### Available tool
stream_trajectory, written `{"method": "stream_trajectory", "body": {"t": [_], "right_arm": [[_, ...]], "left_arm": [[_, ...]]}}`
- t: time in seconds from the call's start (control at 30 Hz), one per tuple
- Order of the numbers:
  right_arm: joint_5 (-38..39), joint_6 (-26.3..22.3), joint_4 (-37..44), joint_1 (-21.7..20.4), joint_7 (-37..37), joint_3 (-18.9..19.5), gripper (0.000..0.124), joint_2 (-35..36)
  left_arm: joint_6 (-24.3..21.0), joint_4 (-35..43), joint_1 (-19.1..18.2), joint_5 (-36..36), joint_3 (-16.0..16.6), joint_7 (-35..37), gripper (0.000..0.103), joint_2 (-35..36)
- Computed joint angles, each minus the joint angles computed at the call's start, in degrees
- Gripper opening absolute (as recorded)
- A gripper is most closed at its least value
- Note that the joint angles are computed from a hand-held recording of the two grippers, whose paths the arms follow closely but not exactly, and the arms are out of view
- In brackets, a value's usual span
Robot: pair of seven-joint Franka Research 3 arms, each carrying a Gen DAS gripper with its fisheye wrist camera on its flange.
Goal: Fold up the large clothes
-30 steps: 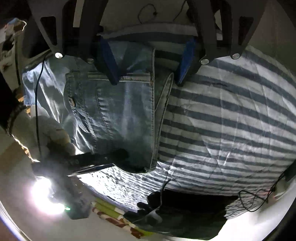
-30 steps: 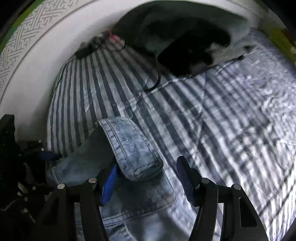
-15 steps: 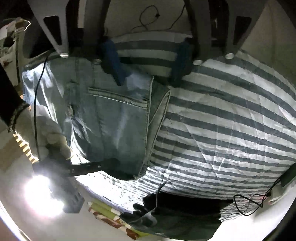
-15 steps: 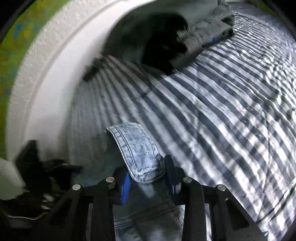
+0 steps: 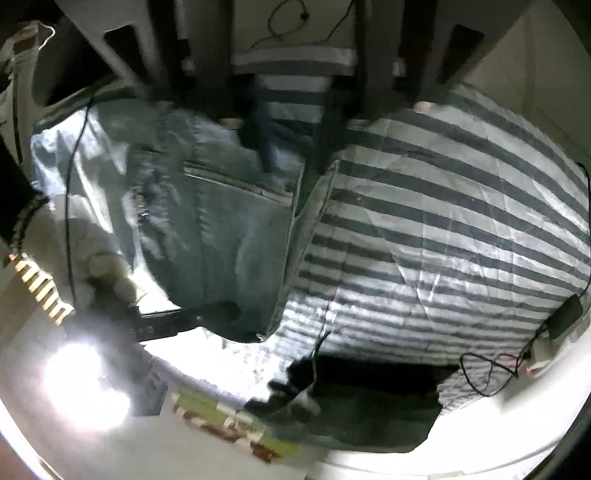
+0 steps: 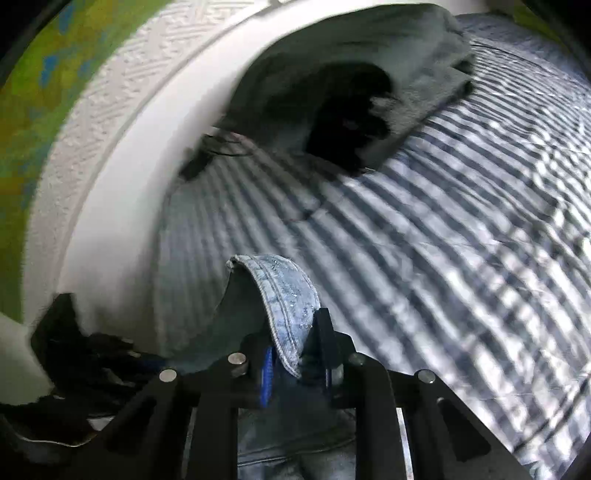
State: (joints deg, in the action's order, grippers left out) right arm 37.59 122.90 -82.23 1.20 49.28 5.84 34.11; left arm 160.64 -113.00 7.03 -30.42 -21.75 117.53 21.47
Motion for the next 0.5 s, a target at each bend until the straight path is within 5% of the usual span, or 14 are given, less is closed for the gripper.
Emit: {"method": "stream_trajectory", "body": {"t": [0.07, 0.17, 0.23, 0.27, 0.3, 0.4, 0.47, 0.5], "right_arm": [[-1.0, -0.7, 1.4, 0.4, 1.1, -0.3, 0.018, 1.2], [-4.8, 0.9, 2.4, 2.3, 2.2, -1.4, 0.029, 1.8], [-9.0, 2.9, 2.2, 4.2, 4.1, -2.7, 0.064, 1.7], [-10.6, 2.7, 2.9, 4.7, 4.8, -3.0, 0.069, 2.2], [-11.4, 0.7, 4.8, 4.3, 5.0, -2.8, 0.071, 3.5], [-10.0, -0.7, 6.2, 2.8, 4.6, -1.3, 0.070, 4.8], [-8.4, -2.2, 6.6, 1.7, 4.0, -0.4, 0.050, 5.0], [-6.6, -5.6, 7.8, 0.6, 4.2, 0.7, 0.022, 5.6]], "left_arm": [[-0.4, 1.7, -1.9, 3.1, 2.1, -3.3, 0.076, 1.8], [0.5, 2.6, -1.4, 5.1, 1.1, -2.9, 0.074, 3.5], [1.4, 2.7, -1.3, 6.3, 0.4, -2.5, 0.054, 3.9], [0.9, 3.2, -1.2, 6.9, 0.1, -2.9, 0.035, 4.3], [0.0, 3.9, -0.5, 6.6, -0.7, -2.6, 0.025, 4.8], [-0.3, 4.8, 1.3, 4.6, -2.9, -1.3, 0.017, 5.8], [-0.2, 4.8, 3.1, 2.0, -4.6, 0.0, 0.015, 6.0], [-0.5, 4.6, 4.2, 0.4, -5.6, 0.7, 0.014, 5.9]]}}
